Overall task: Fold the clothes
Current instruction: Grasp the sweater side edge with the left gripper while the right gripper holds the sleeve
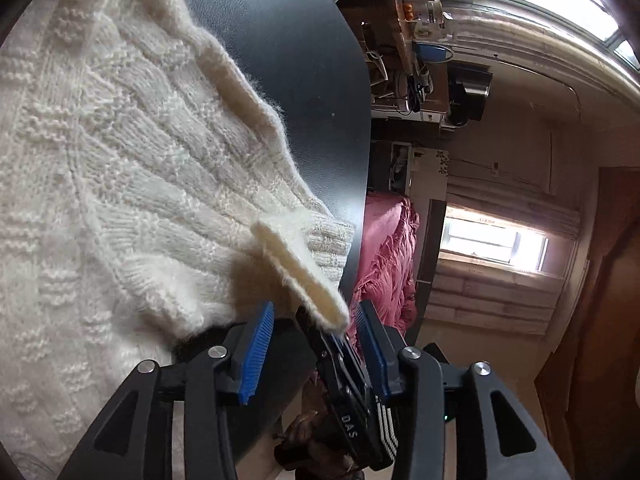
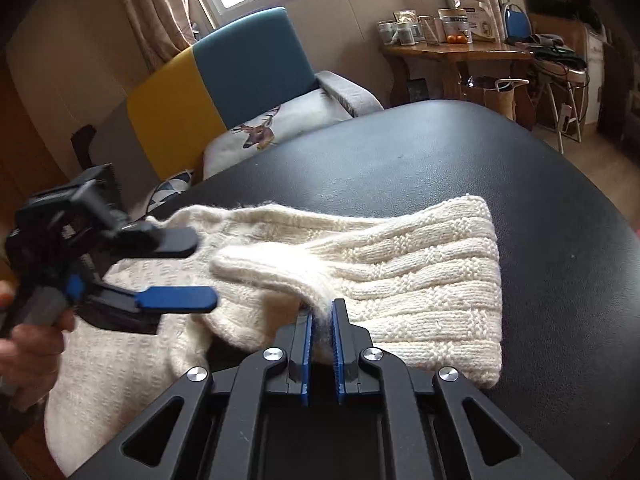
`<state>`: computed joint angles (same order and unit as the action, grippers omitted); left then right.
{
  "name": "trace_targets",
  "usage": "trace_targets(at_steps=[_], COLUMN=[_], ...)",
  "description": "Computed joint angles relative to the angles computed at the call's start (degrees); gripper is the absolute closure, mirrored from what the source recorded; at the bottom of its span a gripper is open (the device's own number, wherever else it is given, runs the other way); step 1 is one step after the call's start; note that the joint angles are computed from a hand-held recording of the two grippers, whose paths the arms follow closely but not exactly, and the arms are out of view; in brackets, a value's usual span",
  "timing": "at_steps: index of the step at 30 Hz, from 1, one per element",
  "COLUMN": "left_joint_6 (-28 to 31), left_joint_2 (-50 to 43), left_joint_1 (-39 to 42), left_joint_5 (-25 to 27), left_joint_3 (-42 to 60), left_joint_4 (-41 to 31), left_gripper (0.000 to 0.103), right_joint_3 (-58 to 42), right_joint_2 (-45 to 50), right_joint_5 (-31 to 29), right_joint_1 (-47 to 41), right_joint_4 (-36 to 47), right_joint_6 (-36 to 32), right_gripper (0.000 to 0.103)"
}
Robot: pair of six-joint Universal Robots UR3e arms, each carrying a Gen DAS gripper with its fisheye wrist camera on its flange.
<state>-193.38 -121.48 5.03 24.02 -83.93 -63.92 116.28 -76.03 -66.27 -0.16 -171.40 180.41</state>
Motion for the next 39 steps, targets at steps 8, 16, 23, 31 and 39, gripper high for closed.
trace_targets(at_steps=[8, 16, 23, 31, 39], left_joint_6=[-3.8, -4.3, -0.3, 10.9, 33.6], left_joint_2=[-6.9, -2.3, 6.9, 14.1, 20.6], left_joint_1=[-4.8, -6.6, 5.0, 25.9, 44.7], left_joint_5=[5.3, 17.2, 16.8, 8.8, 4.5], left_joint_3=[9.0, 14.1, 22.1, 35.4, 33.9], left_joint_4=[3.4, 5.7, -0.3, -19.1, -43.7], left_gripper=[0.079, 0.098, 0.098, 0.098, 0.098], right_joint_3=[1.6, 7.1, 18.6, 11.5, -18.1], right_joint_2=[0.5, -3.0, -7.2, 20.9, 39.1], right_joint_5=[-2.3, 1.1, 23.9, 43.9, 35.7], right_joint_1=[2.3, -0.7, -12.1, -9.2, 5.8], right_joint_4=[-1.2, -5.0, -9.5, -47.9, -61.7], right_joint_6=[-2.3, 3.0, 13.5, 49.8, 83.2], right_gripper=[0.093, 0.062, 0.030, 0.006, 0.001])
